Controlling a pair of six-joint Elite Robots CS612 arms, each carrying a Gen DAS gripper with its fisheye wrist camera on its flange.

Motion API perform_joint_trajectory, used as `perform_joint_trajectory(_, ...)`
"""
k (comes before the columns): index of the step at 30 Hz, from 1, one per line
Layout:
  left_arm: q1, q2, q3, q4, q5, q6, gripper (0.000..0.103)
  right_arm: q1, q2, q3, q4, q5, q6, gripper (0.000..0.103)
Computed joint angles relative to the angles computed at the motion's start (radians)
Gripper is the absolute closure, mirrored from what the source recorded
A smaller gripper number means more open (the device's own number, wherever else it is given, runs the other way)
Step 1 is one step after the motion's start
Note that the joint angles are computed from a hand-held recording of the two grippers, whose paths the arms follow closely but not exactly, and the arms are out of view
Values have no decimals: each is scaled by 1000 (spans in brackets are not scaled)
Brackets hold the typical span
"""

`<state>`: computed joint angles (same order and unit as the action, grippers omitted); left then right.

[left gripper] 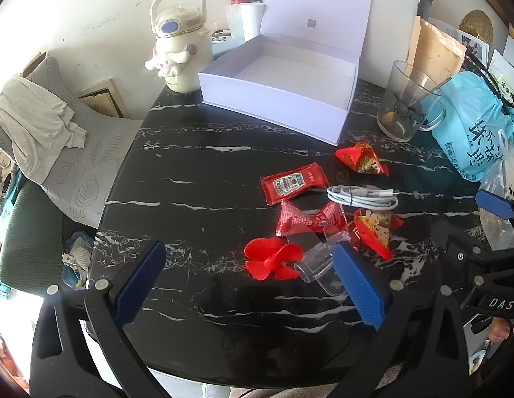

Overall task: Organize objects
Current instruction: 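Move both tools toward the red propeller and red snack packet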

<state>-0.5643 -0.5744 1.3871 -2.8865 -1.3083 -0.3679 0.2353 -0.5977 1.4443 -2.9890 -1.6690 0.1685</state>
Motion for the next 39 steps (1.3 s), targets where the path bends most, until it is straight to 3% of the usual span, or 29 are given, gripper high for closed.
perform_joint_trajectory(39, -7, -15, 34, -29, 11, 0, 2, 5, -4, 13, -21, -9, -8, 1)
